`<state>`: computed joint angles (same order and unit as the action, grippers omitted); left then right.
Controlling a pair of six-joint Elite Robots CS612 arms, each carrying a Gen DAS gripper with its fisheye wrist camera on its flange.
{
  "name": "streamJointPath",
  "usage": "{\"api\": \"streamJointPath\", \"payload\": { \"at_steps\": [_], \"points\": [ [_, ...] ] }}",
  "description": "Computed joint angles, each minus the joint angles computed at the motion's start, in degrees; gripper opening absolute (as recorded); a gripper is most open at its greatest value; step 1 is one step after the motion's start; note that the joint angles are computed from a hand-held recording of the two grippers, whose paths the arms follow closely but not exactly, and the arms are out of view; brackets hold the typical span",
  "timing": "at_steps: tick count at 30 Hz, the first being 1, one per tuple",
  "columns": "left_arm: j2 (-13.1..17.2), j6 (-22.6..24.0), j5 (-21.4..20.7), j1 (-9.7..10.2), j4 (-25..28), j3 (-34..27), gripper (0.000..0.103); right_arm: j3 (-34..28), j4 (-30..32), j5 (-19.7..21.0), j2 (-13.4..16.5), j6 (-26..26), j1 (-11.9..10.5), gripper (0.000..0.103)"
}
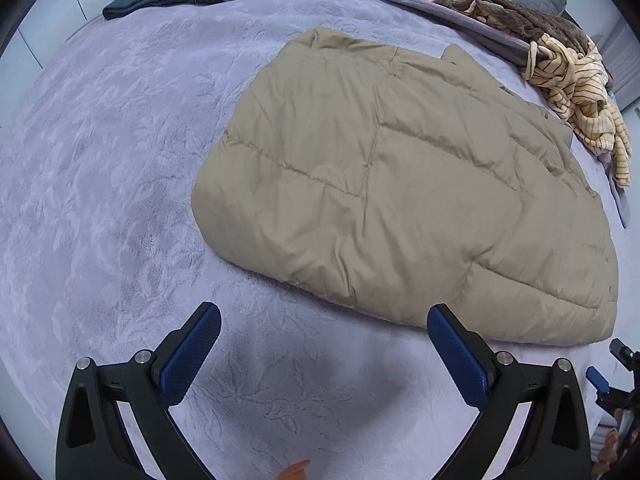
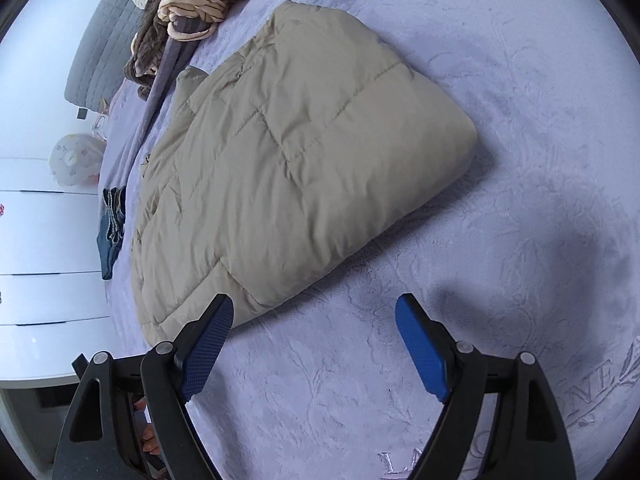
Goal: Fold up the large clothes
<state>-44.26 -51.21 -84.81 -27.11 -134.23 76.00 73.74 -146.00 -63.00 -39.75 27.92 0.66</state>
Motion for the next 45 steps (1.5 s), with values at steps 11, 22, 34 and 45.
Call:
{"api": "streamJointPath", "payload": {
  "at_steps": [11,22,34,45],
  "points": [
    [0.7,-6.0,-7.2,1.89,-7.5,2.3,0.103,-1.3,-5.9,5.7,3.1,10.2,-0.7,0.103],
    [4.5,-18.1,-17.6,5.25,-22.9,4.2,0.103,-5.4,-11.9,12.5,7.9,20.6,-1.2,0.103],
    [8.0,-20.2,-11.2,5.28,-27.2,-1.0,0.025,-13.2,-20.0,18.3,14.6,35.4,-0.7,0.083],
    [2.4,-1.7,-4.4,3.40,-24.4,1.9,0.016,-8.7,-16.0,15.0,9.4,27.4,-0.2,0.024]
  ]
}}
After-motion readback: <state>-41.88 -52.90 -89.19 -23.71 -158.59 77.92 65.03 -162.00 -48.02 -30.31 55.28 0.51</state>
